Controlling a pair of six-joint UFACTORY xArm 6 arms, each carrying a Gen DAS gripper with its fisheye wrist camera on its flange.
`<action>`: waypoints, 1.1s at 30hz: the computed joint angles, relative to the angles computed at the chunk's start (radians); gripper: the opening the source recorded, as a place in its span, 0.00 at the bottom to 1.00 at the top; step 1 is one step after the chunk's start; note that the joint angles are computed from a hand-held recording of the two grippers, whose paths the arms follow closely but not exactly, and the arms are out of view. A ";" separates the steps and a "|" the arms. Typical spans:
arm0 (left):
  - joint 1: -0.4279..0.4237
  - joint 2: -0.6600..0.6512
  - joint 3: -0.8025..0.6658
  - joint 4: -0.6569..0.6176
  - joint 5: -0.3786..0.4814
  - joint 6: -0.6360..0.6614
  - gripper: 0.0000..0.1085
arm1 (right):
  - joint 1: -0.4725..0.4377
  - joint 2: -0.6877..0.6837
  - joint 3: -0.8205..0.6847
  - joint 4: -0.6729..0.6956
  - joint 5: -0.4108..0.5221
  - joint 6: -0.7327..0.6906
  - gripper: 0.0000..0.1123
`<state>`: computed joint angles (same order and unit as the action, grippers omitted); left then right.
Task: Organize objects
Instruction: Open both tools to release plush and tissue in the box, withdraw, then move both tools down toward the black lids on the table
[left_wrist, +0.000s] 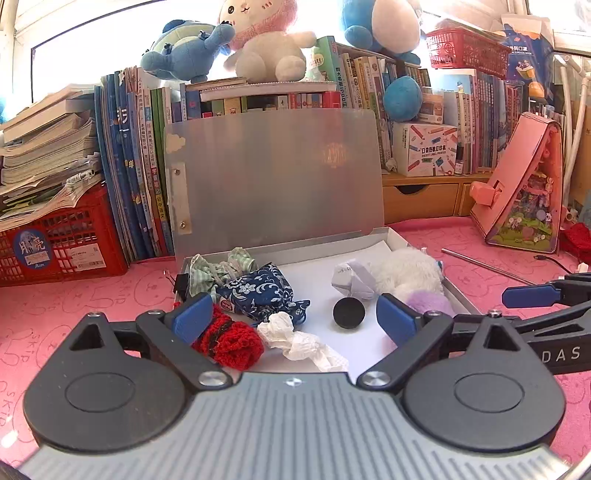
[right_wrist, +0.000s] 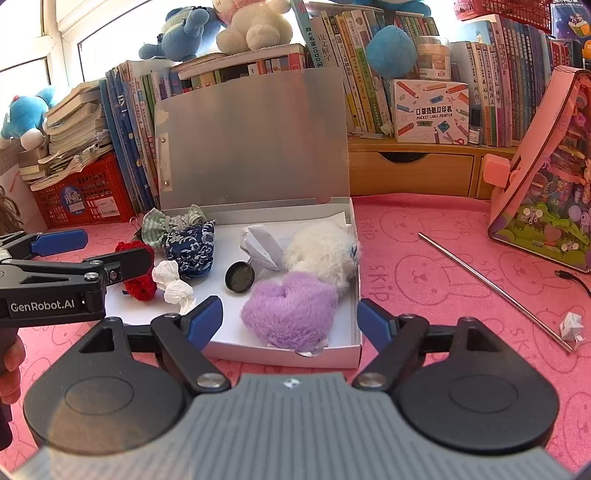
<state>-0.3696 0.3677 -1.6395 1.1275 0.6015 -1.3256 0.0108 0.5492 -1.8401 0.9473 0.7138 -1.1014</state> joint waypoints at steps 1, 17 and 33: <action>-0.004 -0.016 0.019 0.005 -0.001 -0.007 0.90 | -0.005 -0.012 0.016 0.010 0.006 -0.013 0.78; -0.098 -0.268 0.393 0.087 -0.024 -0.258 0.91 | -0.018 -0.219 0.356 0.102 -0.054 -0.344 0.78; -0.237 -0.444 0.663 0.041 -0.044 -0.259 0.91 | -0.017 -0.273 0.462 0.128 -0.019 -0.456 0.78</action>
